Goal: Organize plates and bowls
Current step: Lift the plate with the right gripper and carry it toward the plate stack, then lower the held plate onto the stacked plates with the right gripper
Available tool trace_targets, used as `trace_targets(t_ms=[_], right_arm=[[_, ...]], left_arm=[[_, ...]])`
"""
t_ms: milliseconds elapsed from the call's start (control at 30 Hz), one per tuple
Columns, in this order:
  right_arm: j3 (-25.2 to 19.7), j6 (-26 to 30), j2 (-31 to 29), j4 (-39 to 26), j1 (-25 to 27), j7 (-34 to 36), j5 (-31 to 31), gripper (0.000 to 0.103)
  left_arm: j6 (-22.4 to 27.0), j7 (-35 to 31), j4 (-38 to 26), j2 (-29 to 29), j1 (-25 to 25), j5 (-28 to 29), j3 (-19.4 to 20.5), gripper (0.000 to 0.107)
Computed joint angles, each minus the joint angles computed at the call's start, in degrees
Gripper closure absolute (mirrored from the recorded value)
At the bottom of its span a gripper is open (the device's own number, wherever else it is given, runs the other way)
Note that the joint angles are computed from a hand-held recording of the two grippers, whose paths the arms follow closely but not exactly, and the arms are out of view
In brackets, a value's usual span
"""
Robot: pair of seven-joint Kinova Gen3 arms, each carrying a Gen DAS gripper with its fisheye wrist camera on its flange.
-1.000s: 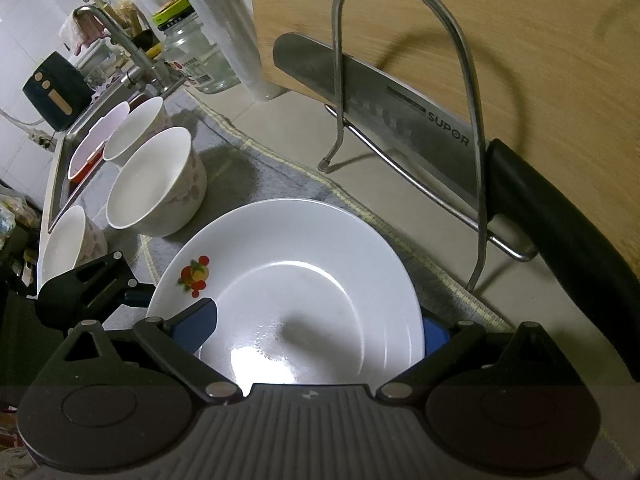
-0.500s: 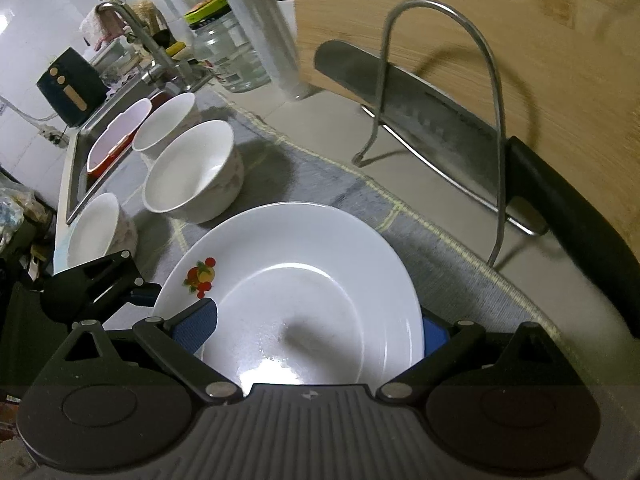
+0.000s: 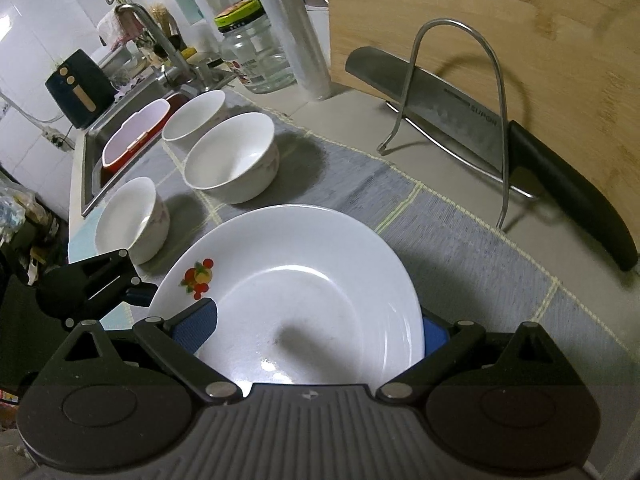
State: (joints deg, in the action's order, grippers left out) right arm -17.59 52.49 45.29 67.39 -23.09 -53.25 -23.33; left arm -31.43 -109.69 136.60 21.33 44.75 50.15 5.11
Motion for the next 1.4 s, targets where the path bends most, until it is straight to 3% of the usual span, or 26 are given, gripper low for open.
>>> trace_targets(t_ms=[433, 867, 1100, 1400], right_arm=[[-1.6, -6.1, -6.3, 11.5, 2.8, 2.2, -2.8, 0.001], [-2.6, -9.5, -10.8, 18.9, 6.3, 5.8, -5.7, 0.001], [-2.7, -11.3, -13.5, 23.2, 9.4, 8.3, -8.2, 0.001], [-1.6, -13.2, -16.6, 28.5, 14.0, 11.2, -11.6, 0.001]], left_arm=[[0.3, -6.1, 0.0, -2.5, 3.1, 7.8, 1.9, 0.009], [1.0, -13.2, -2.0, -3.4, 3.9, 13.4, 3.8, 0.009], [2.6, -16.7, -5.0, -2.7, 3.9, 14.0, 4.3, 0.009], [6.7, -18.2, -9.9, -0.3, 3.8, 9.6, 3.2, 0.009]])
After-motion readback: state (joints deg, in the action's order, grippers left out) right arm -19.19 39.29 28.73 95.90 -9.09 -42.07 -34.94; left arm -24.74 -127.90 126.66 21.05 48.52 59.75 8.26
